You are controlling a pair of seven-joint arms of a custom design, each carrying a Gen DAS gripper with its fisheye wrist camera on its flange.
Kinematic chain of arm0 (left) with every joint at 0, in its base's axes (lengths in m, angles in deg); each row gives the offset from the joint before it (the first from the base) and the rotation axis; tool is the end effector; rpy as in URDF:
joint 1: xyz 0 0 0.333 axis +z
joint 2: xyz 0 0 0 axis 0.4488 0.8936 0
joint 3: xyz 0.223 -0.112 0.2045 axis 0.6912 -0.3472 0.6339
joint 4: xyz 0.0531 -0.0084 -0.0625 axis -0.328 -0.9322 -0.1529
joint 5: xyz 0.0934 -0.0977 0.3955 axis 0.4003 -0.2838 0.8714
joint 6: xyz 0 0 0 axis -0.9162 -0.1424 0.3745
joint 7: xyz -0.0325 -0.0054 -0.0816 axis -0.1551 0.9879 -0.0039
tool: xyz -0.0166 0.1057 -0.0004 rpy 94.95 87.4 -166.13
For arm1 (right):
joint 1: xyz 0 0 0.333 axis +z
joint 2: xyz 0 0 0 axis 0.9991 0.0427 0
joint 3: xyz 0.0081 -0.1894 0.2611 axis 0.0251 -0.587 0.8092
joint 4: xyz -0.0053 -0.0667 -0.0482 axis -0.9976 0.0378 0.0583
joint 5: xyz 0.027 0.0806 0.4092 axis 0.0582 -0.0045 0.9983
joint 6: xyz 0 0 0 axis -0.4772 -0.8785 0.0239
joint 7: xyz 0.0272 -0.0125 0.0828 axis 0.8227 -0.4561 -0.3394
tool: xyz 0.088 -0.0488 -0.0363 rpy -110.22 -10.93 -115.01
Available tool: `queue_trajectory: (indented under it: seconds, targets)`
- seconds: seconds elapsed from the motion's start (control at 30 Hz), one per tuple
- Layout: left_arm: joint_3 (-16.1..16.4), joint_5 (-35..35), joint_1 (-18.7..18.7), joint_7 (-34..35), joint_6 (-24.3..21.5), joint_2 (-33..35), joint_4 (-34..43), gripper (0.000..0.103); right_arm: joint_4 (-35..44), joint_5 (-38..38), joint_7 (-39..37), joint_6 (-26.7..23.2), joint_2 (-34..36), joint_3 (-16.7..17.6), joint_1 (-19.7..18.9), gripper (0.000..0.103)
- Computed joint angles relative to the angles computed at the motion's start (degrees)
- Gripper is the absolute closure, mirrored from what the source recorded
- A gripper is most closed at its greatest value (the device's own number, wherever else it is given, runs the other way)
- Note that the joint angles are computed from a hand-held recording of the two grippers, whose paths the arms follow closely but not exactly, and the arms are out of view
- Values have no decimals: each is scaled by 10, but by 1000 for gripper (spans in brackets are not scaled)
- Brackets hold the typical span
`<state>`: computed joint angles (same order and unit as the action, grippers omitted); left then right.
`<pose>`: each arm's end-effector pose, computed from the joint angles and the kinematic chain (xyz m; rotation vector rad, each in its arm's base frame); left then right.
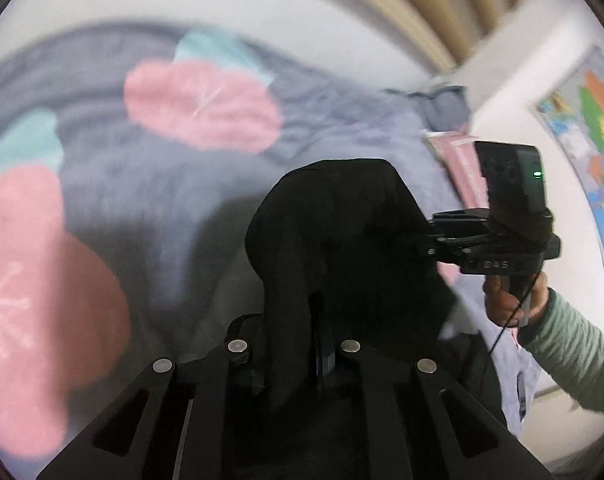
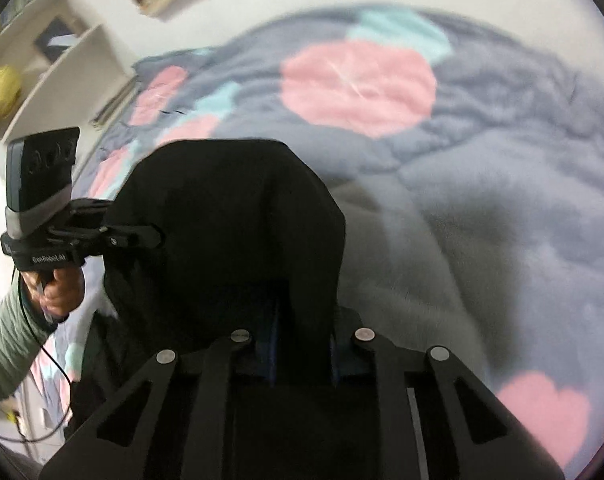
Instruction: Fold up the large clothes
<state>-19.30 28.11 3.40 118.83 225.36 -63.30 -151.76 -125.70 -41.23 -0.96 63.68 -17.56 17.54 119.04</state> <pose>0.4755 -0.2649 0.5151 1.8564 -2.2138 1.1961 0.5363 0.4842 0.5151 -2.2847 1.0574 0.1387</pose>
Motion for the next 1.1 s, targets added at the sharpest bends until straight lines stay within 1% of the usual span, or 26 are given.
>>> queue_trajectory:
  seconds: [0.07, 0.13, 0.17, 0.2, 0.3, 0.33, 0.43, 0.5, 0.6, 0.67, 0.73, 0.8, 0.83, 0.93, 0.97, 1.0, 1.03, 1.07, 1.1]
  targets:
    - [-20, 40, 0, -36, 3, -53, -28, 90, -53, 11, -5, 24, -54, 5, 1, 82]
    - [-42, 98, 1, -86, -4, -107, -53, 90, -114, 16, -4, 47, -121, 9, 6, 82]
    - [-49, 121, 2, -106, -12, -128, -62, 90, -137, 15, 0, 53, -148, 11, 10, 82]
    - [-64, 151, 4, -134, -24, -154, -70, 90, -165, 1, 13, 61, -181, 13, 17, 82]
    - [-93, 210, -3, -196, -62, -219, -90, 90, -242, -27, 41, 64, -273, 23, 29, 82]
    - [-95, 220, -11, -210, -74, -234, -95, 90, -268, -24, 43, 59, -305, 23, 32, 82]
    - [-111, 241, -44, -261, -115, -291, -118, 90, -341, -32, 73, 50, -394, 39, 42, 82]
    - [-125, 248, -75, -297, -145, -328, -133, 90, -391, -37, 100, 36, -458, 53, 51, 82]
    - [-146, 250, -124, -350, -171, -359, -154, 90, -452, -34, 137, 8, -531, 71, 71, 82]
    - [-153, 239, -156, -388, -180, -363, -169, 90, -482, -28, 163, -10, -565, 80, 84, 82]
    - [-164, 235, -179, -433, -187, -362, -186, 88, -514, -26, 195, -32, -593, 93, 95, 81]
    - [-195, 246, -186, -494, -197, -361, -203, 87, -542, -18, 234, -49, -611, 105, 107, 74]
    - [-207, 250, -186, -526, -206, -359, -207, 87, -552, -17, 250, -54, -616, 108, 111, 73]
    - [-211, 256, -206, -587, -223, -361, -212, 86, -573, -16, 290, -85, -632, 109, 123, 73]
    - [-208, 262, -215, -597, -230, -368, -211, 83, -578, -15, 300, -92, -640, 105, 125, 73]
    - [-199, 267, -227, -604, -240, -381, -210, 81, -582, -9, 306, -97, -652, 95, 129, 73]
    - [-188, 270, -238, -610, -248, -392, -211, 77, -583, -4, 310, -99, -666, 86, 129, 73]
    - [-175, 273, -248, -617, -254, -408, -213, 74, -580, -5, 312, -99, -673, 82, 126, 71]
    - [-165, 279, -254, -625, -256, -424, -215, 74, -569, -9, 313, -98, -678, 78, 118, 69]
